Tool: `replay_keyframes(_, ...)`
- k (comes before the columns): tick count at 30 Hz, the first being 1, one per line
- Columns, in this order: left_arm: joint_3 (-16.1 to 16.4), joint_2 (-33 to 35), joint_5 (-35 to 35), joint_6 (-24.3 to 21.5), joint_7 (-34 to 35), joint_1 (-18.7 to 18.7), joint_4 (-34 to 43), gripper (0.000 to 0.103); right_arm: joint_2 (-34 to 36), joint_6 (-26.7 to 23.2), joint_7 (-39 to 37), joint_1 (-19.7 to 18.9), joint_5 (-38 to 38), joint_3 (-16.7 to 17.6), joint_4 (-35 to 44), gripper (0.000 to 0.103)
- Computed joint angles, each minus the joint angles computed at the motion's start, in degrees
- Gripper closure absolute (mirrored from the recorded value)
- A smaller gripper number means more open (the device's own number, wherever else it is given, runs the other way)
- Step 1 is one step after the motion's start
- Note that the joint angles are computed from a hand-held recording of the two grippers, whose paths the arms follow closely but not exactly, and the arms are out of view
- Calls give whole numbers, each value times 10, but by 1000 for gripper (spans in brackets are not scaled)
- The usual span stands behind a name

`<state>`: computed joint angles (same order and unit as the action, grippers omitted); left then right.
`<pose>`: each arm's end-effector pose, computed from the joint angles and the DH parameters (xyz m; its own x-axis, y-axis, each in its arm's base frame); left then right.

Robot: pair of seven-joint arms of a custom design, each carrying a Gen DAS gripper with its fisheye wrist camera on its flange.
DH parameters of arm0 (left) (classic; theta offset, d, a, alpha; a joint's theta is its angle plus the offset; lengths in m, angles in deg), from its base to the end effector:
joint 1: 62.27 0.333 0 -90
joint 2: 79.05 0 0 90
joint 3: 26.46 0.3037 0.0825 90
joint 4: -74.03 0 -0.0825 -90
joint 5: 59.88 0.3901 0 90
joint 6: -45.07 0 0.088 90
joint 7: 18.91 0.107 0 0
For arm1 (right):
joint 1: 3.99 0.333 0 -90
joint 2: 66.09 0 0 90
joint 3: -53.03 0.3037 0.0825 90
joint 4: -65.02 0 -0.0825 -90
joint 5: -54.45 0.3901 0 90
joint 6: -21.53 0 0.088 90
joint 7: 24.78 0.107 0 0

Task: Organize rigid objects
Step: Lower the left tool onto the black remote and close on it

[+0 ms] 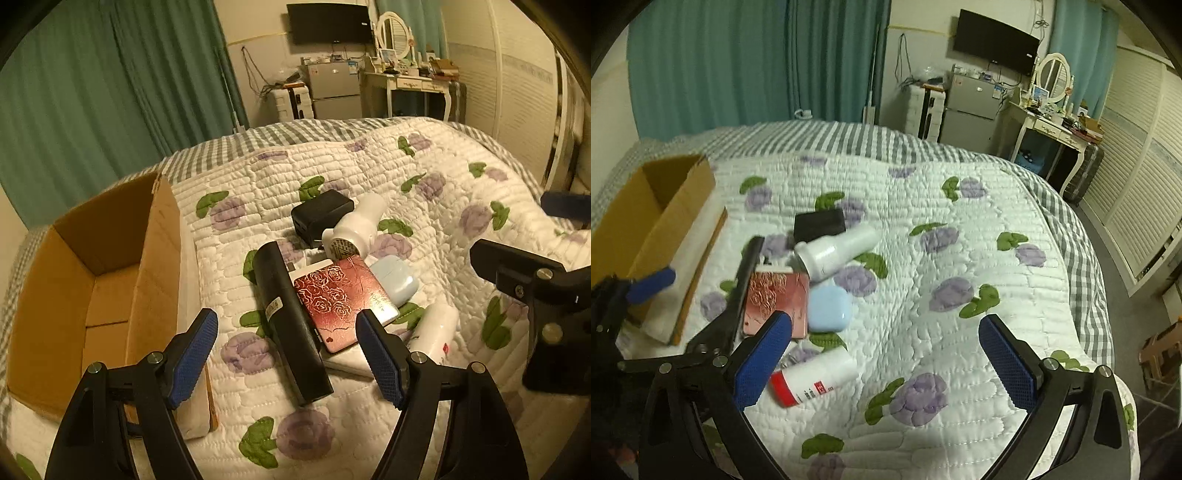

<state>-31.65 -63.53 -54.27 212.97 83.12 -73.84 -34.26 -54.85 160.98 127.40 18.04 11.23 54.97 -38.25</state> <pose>0.6394 -0.1941 0.4400 -0.4671 -0.8611 -0.2007 -0.5781 0.4692 -0.6676 0.5993 0.2630 0.4688 -0.2178 -0.9728 0.0784 -0.7446 0.1137 -0.6577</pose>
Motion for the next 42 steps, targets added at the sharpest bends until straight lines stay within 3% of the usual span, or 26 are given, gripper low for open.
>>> replay_keyframes(3,-17,-2,-25,-2,22,11,-2,25,-2,-2,4,2,-5,-1,-1,1)
replay_keyframes(9,-83,-23,-161,-13,154,58,-22,25,-17,-1,37,-1,-22,-2,-15,1)
replay_keyframes(12,-66,-17,-153,-12,163,41,-19,25,-16,-2,38,-4,-20,0,-14,1)
replay_keyframes(15,-43,14,-147,-54,125,30,22,26,-11,-5,32,-4,-18,2,-10,1)
replay_keyframes(16,-37,28,-145,-73,111,29,39,34,-9,-7,28,-4,-15,3,-8,1)
replay_keyframes(17,-32,38,-141,-88,102,29,50,53,-8,-8,27,-4,-14,3,-8,1)
replay_keyframes(18,-27,52,-135,-110,92,29,69,60,-6,-11,23,-4,-11,3,-5,1)
replay_keyframes(21,-43,67,-164,-130,102,50,92,63,-2,-14,18,-2,-8,2,-2,1)
replay_keyframes(25,-16,80,-123,-129,54,26,113,63,5,-21,8,0,0,2,4,1)
replay_keyframes(28,30,108,-38,-144,-30,-9,143,80,6,-23,2,1,2,1,5,1)
replay_keyframes(31,7,109,-48,-128,-15,12,136,80,9,-25,0,3,1,1,8,1)
replay_keyframes(35,-8,132,-62,-169,1,24,171,78,15,-29,-14,4,11,1,14,1)
replay_keyframes(42,-27,79,-89,-120,42,42,98,84,17,-8,-50,-2,60,6,8,1)
